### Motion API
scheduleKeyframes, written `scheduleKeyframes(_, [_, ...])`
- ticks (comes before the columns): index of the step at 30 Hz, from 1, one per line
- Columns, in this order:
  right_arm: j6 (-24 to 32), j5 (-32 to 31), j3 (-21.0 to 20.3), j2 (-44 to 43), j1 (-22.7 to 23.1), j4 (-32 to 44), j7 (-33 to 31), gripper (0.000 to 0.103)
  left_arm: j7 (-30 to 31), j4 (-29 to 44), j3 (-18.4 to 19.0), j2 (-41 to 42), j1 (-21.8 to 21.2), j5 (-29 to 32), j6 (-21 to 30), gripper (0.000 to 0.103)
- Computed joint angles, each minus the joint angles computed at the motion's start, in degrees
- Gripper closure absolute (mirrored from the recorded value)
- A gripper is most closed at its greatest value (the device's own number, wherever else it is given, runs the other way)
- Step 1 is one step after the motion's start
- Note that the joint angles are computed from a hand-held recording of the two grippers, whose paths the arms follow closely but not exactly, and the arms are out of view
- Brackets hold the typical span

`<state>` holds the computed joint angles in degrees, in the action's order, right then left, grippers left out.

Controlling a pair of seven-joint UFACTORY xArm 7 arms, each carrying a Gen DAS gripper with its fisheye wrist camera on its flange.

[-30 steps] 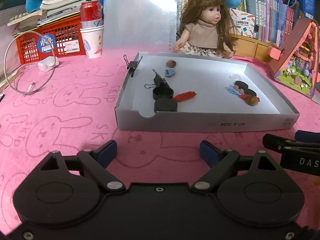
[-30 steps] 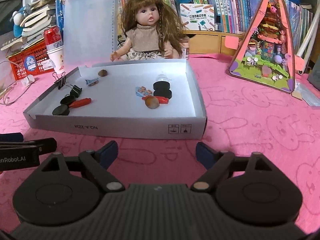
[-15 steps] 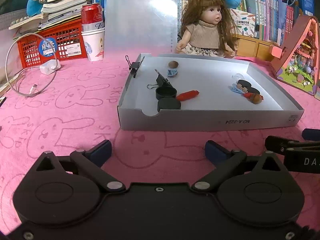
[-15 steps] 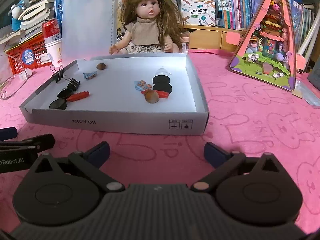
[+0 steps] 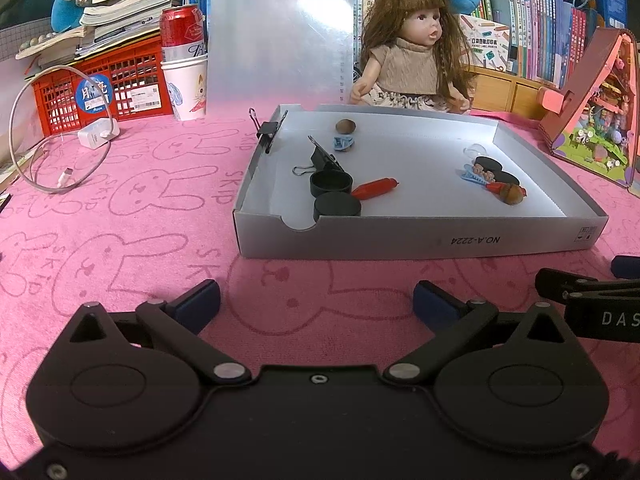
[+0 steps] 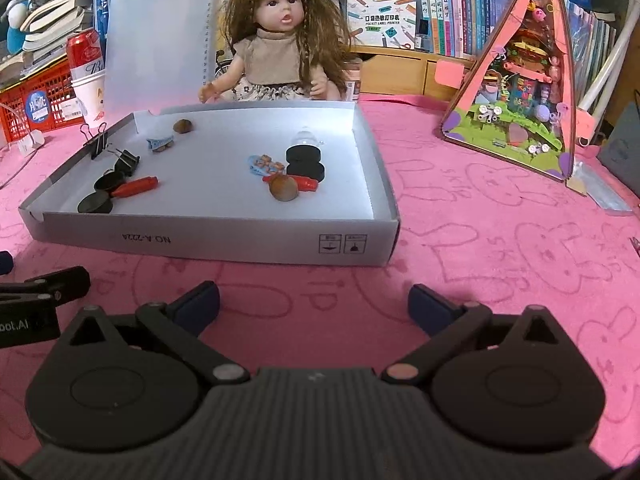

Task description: Organize rigid objects

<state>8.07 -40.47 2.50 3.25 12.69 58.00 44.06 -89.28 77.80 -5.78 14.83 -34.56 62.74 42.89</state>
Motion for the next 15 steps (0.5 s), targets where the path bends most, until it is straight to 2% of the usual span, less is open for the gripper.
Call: scheduleKeyframes(15, [-0.1,0.3,0.0,0.1,0.1,0.0,-0.2,0.000,-0.1,0.0,0.0,0.0,0.0,0.0,-0.1,0.000])
